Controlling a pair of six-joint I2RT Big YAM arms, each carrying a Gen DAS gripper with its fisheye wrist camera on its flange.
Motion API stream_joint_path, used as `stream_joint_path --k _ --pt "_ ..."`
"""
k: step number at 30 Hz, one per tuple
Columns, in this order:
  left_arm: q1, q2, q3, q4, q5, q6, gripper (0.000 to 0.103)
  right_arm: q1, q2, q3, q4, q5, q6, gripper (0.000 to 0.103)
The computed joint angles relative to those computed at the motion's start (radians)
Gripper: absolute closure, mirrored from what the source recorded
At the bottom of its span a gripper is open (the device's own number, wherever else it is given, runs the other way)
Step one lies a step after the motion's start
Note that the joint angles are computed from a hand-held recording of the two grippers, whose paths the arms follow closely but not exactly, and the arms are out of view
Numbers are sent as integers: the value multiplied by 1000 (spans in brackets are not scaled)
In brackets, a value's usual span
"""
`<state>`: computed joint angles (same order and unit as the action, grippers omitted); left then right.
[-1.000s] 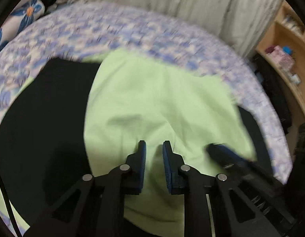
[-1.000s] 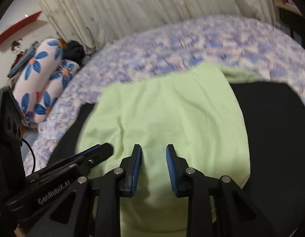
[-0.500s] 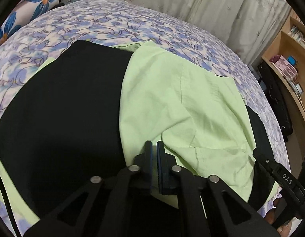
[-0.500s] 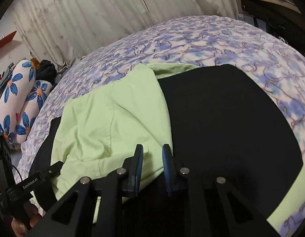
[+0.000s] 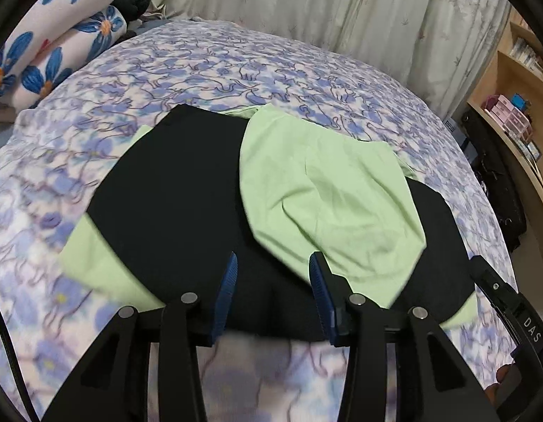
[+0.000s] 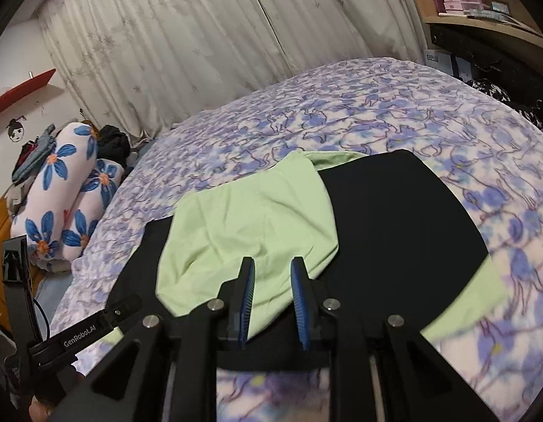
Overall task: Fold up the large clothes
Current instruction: 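Withdraw both open grippers from the folded bundle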
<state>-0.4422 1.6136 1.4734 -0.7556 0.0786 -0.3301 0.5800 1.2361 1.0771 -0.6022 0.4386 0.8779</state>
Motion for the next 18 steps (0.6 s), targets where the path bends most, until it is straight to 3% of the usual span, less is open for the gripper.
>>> stream_joint_path --k 10,18 --pt "-21 -206 -184 -32 -14 41 58 130 -60 -13 -107 60 65 82" --pt "-24 -282 -250 -64 -12 45 57 213 -64 -6 -166 91 104 82"
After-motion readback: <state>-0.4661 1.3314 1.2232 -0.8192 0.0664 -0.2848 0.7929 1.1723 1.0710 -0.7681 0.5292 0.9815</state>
